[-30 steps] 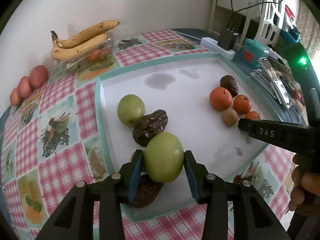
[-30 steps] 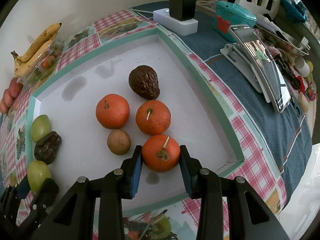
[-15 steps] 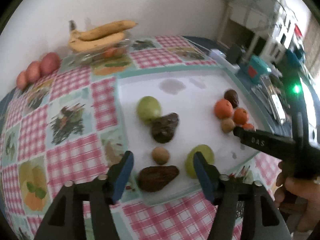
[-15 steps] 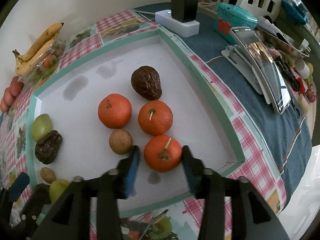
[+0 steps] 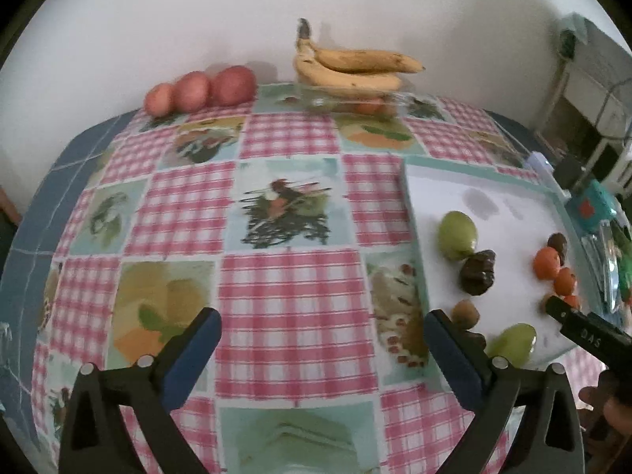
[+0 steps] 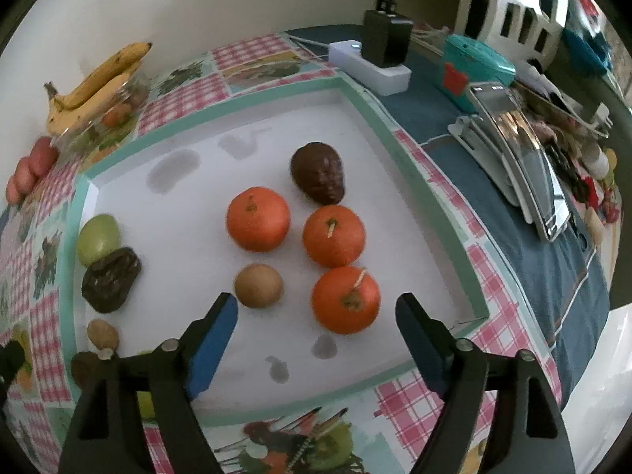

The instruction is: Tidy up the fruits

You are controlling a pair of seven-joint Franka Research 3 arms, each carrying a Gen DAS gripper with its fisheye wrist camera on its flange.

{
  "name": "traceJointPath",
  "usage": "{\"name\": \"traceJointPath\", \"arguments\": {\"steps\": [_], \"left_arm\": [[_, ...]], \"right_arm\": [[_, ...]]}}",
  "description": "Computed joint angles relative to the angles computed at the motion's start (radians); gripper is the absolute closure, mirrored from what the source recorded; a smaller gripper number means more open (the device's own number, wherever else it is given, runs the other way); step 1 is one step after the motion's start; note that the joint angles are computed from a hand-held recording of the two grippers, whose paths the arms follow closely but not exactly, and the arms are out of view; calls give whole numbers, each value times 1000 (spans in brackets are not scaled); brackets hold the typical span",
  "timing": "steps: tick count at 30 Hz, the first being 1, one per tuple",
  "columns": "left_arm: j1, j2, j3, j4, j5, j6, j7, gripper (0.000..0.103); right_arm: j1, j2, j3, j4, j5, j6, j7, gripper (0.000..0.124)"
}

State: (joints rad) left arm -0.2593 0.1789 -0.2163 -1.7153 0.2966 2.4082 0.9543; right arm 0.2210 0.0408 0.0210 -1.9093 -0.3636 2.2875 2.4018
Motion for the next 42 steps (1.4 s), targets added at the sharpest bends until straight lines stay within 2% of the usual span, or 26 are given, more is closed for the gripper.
{"name": "traceJointPath", "arguments": {"steps": [1,6,12,20,25,28,30,42], "left_arm": [[5,-13,1,-18,-9,15,-2,0],[13,-60,10,-64,28,31,-35,0],[36,-107,6,-111,-32,45,-3,0],[29,-146,7,-103,120,-94,-151,0],[43,-192,9,-141,112,-93,-196,0],[42,-198,-2,-122,164,-198,-253,0],[41,-199,-4,-115,172,-238,-252,0],[43,-245,-4,-171,109,-275,-175,0]], "right_arm": [[3,-2,2,-1,-12,-1,7,29],[16,-15,12,-4,-69,-13,48,29],[23,-48,27,-23,-116,13,73,29],[46,-58,57,-11,-65,58,9,29],[68,-52,69,2,-20,82,-40,29],[83,-50,76,8,0,92,-69,29],[91,-49,79,10,6,90,-79,29],[125,-49,91,19,-10,66,-115,29]]}}
